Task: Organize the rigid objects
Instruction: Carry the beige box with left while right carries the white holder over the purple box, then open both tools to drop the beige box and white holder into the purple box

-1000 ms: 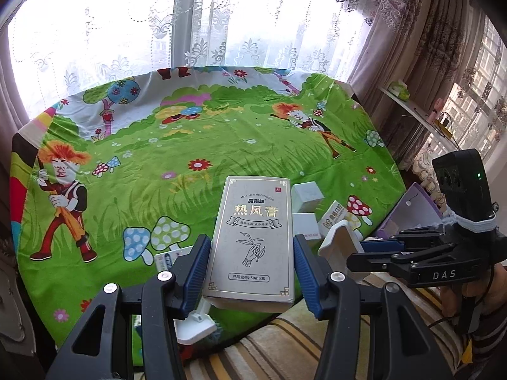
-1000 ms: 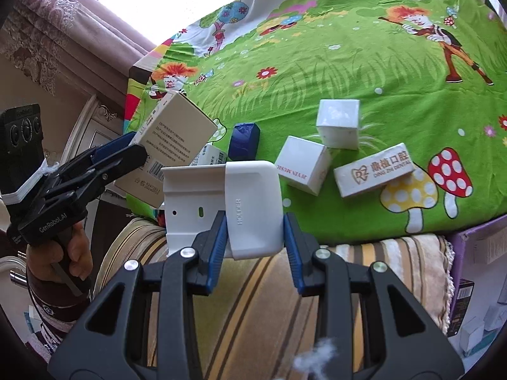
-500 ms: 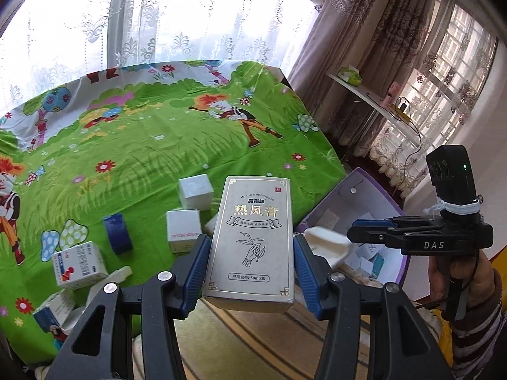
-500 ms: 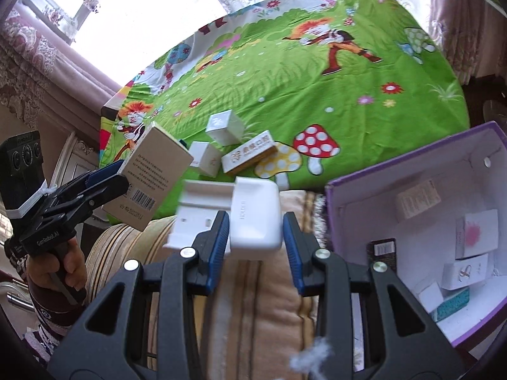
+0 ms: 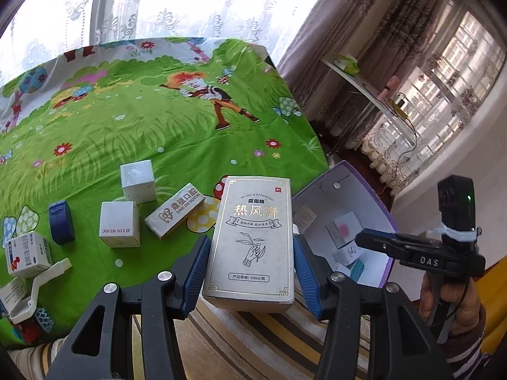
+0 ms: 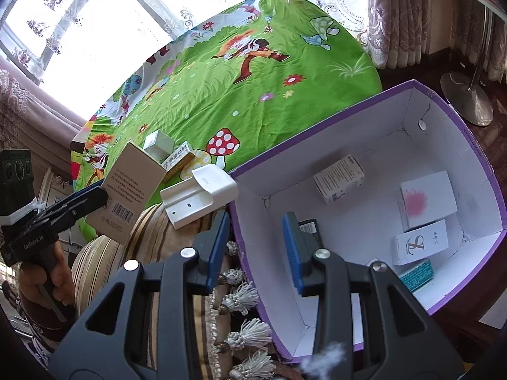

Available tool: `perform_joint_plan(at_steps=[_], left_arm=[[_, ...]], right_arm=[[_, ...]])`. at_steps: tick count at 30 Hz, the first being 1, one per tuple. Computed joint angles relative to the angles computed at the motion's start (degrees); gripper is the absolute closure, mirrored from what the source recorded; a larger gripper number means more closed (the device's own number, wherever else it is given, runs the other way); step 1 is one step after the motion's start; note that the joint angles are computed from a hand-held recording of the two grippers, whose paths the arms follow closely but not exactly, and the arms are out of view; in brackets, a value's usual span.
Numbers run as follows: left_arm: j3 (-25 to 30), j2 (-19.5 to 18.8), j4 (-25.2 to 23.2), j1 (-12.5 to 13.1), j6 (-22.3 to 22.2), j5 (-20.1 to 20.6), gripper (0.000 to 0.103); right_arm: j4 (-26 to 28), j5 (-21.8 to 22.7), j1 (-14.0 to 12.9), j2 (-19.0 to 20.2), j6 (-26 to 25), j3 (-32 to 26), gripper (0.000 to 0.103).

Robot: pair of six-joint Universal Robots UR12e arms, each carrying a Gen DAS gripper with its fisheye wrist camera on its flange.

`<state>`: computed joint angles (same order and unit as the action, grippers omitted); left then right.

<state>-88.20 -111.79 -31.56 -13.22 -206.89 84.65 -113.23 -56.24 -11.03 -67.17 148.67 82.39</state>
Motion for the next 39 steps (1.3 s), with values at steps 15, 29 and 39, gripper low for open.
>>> perform_joint_plan(at_steps=[15,29,39], left_arm=[[11.85,-7.53,-14.69,-1.6,11.43,7.44,0.05],[14.0,-10.34,-9.55,-2.82,6.81,-11.7,0.05],[8.81,-7.42,-1.14,-1.59,2.12,-14.6,0.035]], right_arm=[[-14.18,-9.44,1.46,-1.92,-1.23,4.25,0.063],[-18.0,-10.36,0.43,-2.2,2.76,4.72,0.04],[-18.82,-10.97,0.77,-2.51,2.8,4.93,0.03]])
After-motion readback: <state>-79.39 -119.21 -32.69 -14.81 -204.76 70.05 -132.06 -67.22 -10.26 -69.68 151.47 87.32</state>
